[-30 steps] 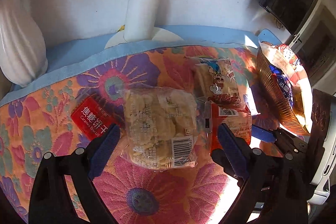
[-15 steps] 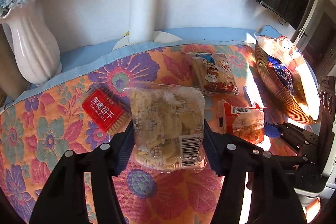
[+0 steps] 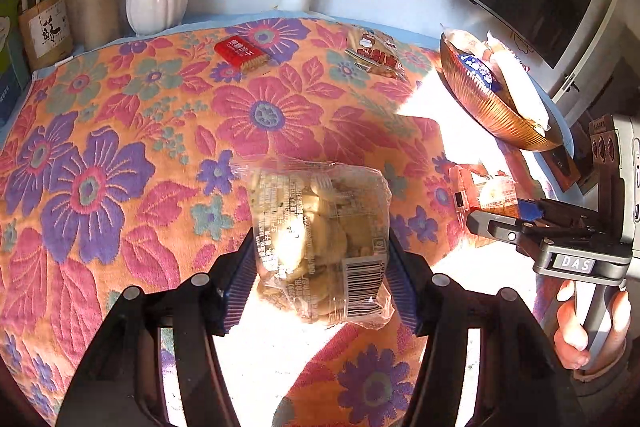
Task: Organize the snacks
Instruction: 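Lift the cookie bag and red-wrapped bread and carry them toward the bowl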
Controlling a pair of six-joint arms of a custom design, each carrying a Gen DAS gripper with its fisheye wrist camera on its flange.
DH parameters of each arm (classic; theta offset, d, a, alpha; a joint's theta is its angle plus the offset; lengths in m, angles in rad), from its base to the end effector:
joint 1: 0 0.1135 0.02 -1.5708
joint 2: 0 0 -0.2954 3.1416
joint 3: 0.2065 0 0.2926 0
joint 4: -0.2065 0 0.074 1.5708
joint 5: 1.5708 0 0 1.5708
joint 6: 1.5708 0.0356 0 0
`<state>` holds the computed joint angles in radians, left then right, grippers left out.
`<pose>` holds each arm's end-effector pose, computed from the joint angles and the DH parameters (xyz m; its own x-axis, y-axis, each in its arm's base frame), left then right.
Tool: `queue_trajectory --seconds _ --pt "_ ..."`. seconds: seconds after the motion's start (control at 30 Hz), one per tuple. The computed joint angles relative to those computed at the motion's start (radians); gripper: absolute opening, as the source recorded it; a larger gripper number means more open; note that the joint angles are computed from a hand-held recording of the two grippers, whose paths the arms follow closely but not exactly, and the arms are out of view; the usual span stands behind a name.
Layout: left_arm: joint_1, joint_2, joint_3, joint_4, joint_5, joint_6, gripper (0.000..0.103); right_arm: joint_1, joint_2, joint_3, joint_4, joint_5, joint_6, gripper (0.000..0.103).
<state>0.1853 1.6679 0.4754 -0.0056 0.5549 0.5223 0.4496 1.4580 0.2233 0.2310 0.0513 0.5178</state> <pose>0.2473 0.0273 0.0664 -0.7774 0.2857 -0.5604 0.4844 0.8403 -0.2436 0.1779 0.0838 0.0640 -0.8626 0.1326 -0.4882 0.0204 0.9734 0.2283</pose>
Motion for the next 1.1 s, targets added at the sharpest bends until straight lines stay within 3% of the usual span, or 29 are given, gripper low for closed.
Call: queue_trajectory --seconds 0.1,0.13,0.17,0.2,0.23,0.33,0.4,0.5,0.6,0.67,0.73,0.8,0.97,1.1 --pt "-0.029 -0.011 -0.06 0.092 -0.059 -0.028 0.059 0.027 -0.031 -0.048 0.007 0.028 0.012 0.067" --pt "-0.033 -0.019 -0.077 0.117 -0.065 -0.041 0.061 0.024 -0.039 -0.058 0.009 0.022 0.017 0.074" --pt "-0.035 -0.023 -0.084 0.126 -0.065 -0.051 0.067 0.02 -0.053 -0.068 0.003 0.018 0.024 0.08" --pt "-0.031 -0.029 -0.093 0.135 -0.061 -0.059 0.074 0.016 -0.069 -0.079 -0.004 0.016 0.032 0.093" --pt "-0.024 -0.037 -0.101 0.142 -0.053 -0.066 0.089 0.005 -0.095 -0.099 -0.003 0.008 0.038 0.1" --pt "-0.003 -0.038 -0.101 0.117 -0.023 -0.051 0.091 -0.055 -0.08 -0.133 0.067 -0.057 0.052 0.1" --pt "0.003 -0.025 -0.109 0.143 -0.028 -0.064 0.091 -0.043 -0.092 -0.128 0.054 -0.04 0.084 0.1" --pt "0.014 0.022 -0.12 0.229 -0.044 -0.112 0.09 0.018 -0.05 -0.078 0.013 0.032 0.163 0.1" --pt "0.038 0.02 -0.106 0.21 -0.022 -0.124 0.086 0.119 0.033 -0.026 -0.003 0.188 0.25 0.1" --pt "0.035 0.004 -0.116 0.215 -0.033 -0.131 0.079 0.175 0.078 -0.006 -0.014 0.272 0.297 0.096" --pt "0.009 -0.022 -0.14 0.239 -0.059 -0.141 0.071 0.222 0.076 -0.006 -0.027 0.331 0.318 0.076" --pt "-0.015 -0.048 -0.175 0.304 -0.074 -0.163 0.066 0.25 0.057 -0.011 -0.04 0.365 0.331 0.067" --pt "-0.03 -0.082 -0.183 0.323 -0.089 -0.228 0.056 0.273 -0.003 -0.043 -0.031 0.384 0.329 0.063" --pt "-0.07 -0.21 -0.217 0.288 -0.088 -0.25 0.056 0.294 -0.271 -0.096 -0.186 0.457 0.345 0.063"
